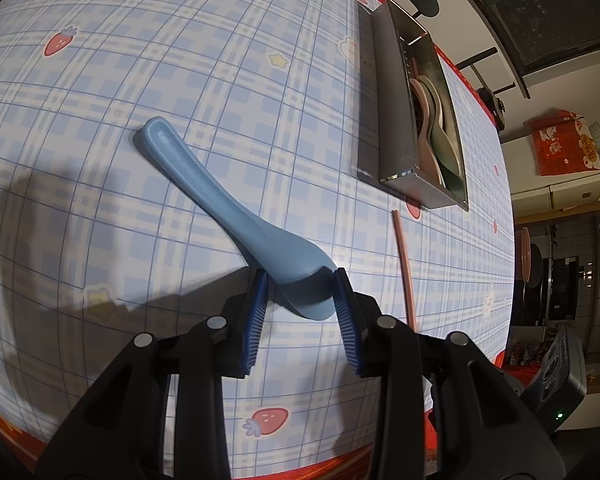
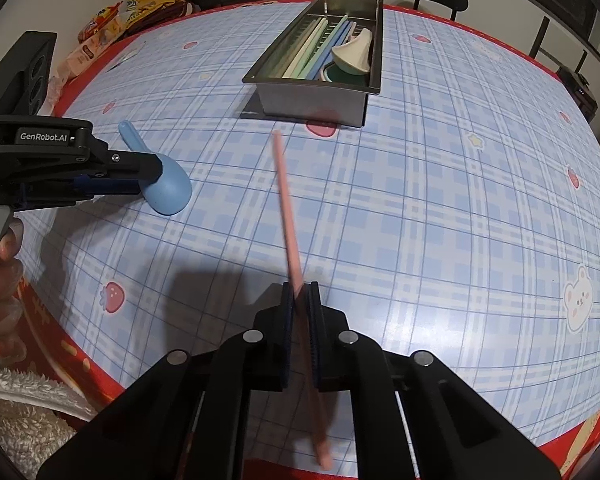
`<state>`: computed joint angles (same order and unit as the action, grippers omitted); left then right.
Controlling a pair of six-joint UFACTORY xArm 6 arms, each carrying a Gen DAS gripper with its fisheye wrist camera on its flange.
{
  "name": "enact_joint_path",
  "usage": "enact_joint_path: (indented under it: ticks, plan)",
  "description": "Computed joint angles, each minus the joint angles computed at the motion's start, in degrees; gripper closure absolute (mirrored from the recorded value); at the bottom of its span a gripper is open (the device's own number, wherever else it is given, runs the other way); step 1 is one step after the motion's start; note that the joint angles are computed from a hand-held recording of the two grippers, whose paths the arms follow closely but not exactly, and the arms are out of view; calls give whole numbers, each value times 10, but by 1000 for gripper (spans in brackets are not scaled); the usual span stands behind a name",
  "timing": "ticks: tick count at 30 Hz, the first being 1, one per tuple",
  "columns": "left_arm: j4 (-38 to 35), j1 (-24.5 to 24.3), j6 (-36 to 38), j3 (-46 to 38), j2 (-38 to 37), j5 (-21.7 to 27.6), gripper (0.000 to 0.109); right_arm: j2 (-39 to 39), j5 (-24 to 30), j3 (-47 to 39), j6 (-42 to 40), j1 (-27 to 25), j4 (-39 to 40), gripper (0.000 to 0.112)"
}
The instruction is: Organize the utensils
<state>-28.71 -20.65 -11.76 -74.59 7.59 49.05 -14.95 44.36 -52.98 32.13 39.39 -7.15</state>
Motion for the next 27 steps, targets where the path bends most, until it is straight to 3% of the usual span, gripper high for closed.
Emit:
enact_joint_path:
  ticks: [6,9,10,12,15,18,19,20,24,27]
  plan:
    - [-21,5,14,11,-9,0,78,0,-1,1,3,1,0,105]
    - [-28,6,19,14,-13,1,90,0,-2,1,3,1,1,105]
    - [-31,7,20,14,-13,2,103,-1,-2,2,2,1,2,105]
    - [-26,8,11,13,-11,8,104,4,-4,-2,-1,-2,3,105]
    - [-37,13,9,16,-10,16,104,4,-5,-2,-2,-2,4,105]
    - [-75,21,13,25,-12,7,75,-1,-4,3,3,1,3,105]
    - [-97,24,18,31,-16,-5,61,-1,-4,3,3,1,3,105]
    - [-98,24,15,30,-17,-11,59,-1,-5,2,3,1,3,105]
    - [-68,20,-6,-11,8,-13,61,-1,-3,2,3,1,3,105]
    - [16,10,-67,-64,44,13,72,-2,-4,3,2,0,6,105]
